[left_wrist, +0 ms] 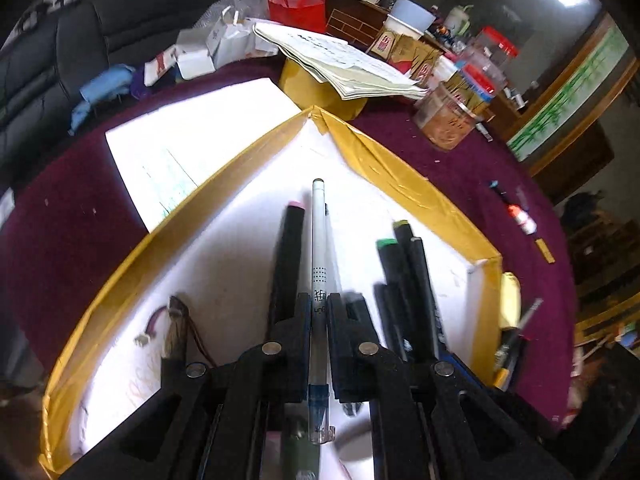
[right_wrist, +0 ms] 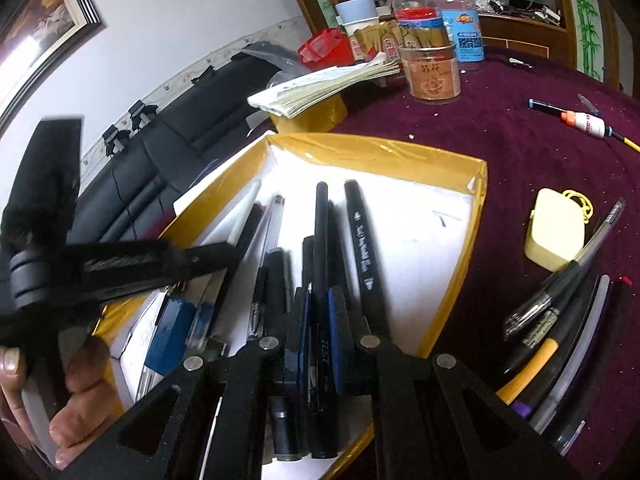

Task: Organize rigid objects
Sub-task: 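Carry the black pen and white pen into the tray and open both tools, then return to the pile and grasp a clear pen with the right tool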

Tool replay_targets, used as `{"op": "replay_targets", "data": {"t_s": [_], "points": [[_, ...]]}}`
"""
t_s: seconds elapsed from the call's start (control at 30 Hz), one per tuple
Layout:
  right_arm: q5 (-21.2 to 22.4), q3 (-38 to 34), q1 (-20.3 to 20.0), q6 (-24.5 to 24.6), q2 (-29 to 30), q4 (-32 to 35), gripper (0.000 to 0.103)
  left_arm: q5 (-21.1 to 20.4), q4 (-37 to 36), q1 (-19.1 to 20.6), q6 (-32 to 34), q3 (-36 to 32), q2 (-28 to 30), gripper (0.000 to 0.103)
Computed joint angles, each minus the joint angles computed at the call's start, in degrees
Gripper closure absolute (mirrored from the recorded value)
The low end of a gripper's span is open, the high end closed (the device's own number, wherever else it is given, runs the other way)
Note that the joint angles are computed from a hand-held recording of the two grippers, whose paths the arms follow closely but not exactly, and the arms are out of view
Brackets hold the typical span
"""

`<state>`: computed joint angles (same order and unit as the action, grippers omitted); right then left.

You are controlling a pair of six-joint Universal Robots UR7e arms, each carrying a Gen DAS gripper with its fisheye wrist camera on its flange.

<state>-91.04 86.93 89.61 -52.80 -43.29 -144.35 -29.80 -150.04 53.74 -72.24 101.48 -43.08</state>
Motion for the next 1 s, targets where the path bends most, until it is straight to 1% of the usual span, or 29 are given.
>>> {"op": "replay_targets", "data": {"t_s": [0.03, 0.1, 0.2, 0.27, 0.3, 0.33, 0.4, 0.43, 0.47, 0.5, 0.53, 0.57, 0.6, 0.63, 0.67, 0.7, 0.77, 0.83, 0.93, 0.97, 1.0], "points": [[-0.33, 0.49, 0.10, -0.48, -0.17, -0.63, 0.094, -0.68, 1.14, 0.35, -0.09, -0.62, 0.17, 0.096], [-0.79, 0.90, 0.23, -0.83, -0.22, -1.36, 0.094, -2.65, 0.84, 1.07, 1.02, -1.11, 0.37, 0.096], [-1.22, 1.16, 0.35, -1.36, -0.12, -2.16, 0.094, -3.70, 0.06, 1.33, 1.95, -1.04, 0.42, 0.095], [-1.31, 1.17, 0.40, -1.56, -0.02, -2.49, 0.094, -1.49, 0.13, 0.29, 1.23, -0.32, 0.21, 0.088], [-1.07, 1.11, 0.33, -1.42, -0.09, -2.19, 0.093, -0.36, 0.11, -0.33, 0.89, 0.13, 0.02, 0.080], [-0.72, 0.86, 0.22, -1.13, -0.13, -1.47, 0.093, 1.12, -0.86, -1.40, 1.06, 1.10, -0.28, 0.076], [0.79, 0.12, -0.15, -0.18, -0.30, 0.56, 0.086, 4.09, -2.37, -3.76, 0.86, 3.02, -0.66, 0.062], [1.52, -0.01, -0.31, 0.21, -0.43, 0.92, 0.083, 6.17, -2.38, -5.39, -0.27, 4.25, -0.81, 0.057], [2.12, 0.00, -0.43, 0.50, -0.61, 0.84, 0.077, 8.03, -1.39, -6.77, -2.03, 5.25, -0.96, 0.056], [2.72, -0.01, -0.54, 0.73, -0.80, 0.90, 0.074, 10.26, 0.91, -8.19, -5.51, 6.23, -1.08, 0.056], [3.03, -0.02, -0.59, 0.94, -0.91, 1.07, 0.072, 12.14, 3.17, -9.18, -9.18, 6.91, -1.08, 0.055], [3.33, -0.20, -0.63, 1.40, -1.02, 1.50, 0.068, 13.60, 6.75, -9.98, -13.93, 7.29, -1.04, 0.054], [3.60, -0.31, -0.65, 1.63, -1.10, 1.83, 0.063, 14.43, 10.65, -10.59, -18.47, 7.36, -0.83, 0.054], [3.92, -0.28, -0.67, 1.79, -1.24, 1.94, 0.060, 14.55, 12.47, -11.07, -20.71, 7.34, -0.17, 0.054], [4.33, 0.04, -0.69, 1.66, -1.50, 1.63, 0.055, 14.11, 12.30, -11.25, -21.07, 7.28, 0.45, 0.054], [4.48, 0.26, -0.66, 1.35, -1.69, 1.38, 0.053, 12.93, 10.61, -11.40, -20.34, 7.26, 1.28, 0.054], [4.83, 1.03, -0.63, -0.40, -2.25, 0.32, 0.052, 11.59, 4.52, -11.70, -15.81, 7.56, 2.66, 0.054], [4.46, 1.20, -0.63, -1.08, -2.78, 0.28, 0.052, 11.31, 4.86, -12.35, -15.45, 7.09, 3.22, 0.054], [6.14, 0.91, -1.78, -0.77, -5.18, 4.70, 0.051, 11.40, 3.62, -13.58, -13.94, 7.14, 3.71, 0.054], [7.31, 1.38, -2.56, -0.45, -6.49, 5.43, 0.048, 10.95, 0.14, -13.93, -11.61, 7.44, 4.19, 0.054], [8.00, 2.10, -3.44, -0.24, -7.90, 5.48, 0.047, 10.27, -4.65, -14.16, -8.10, 7.63, 4.94, 0.054]]}}
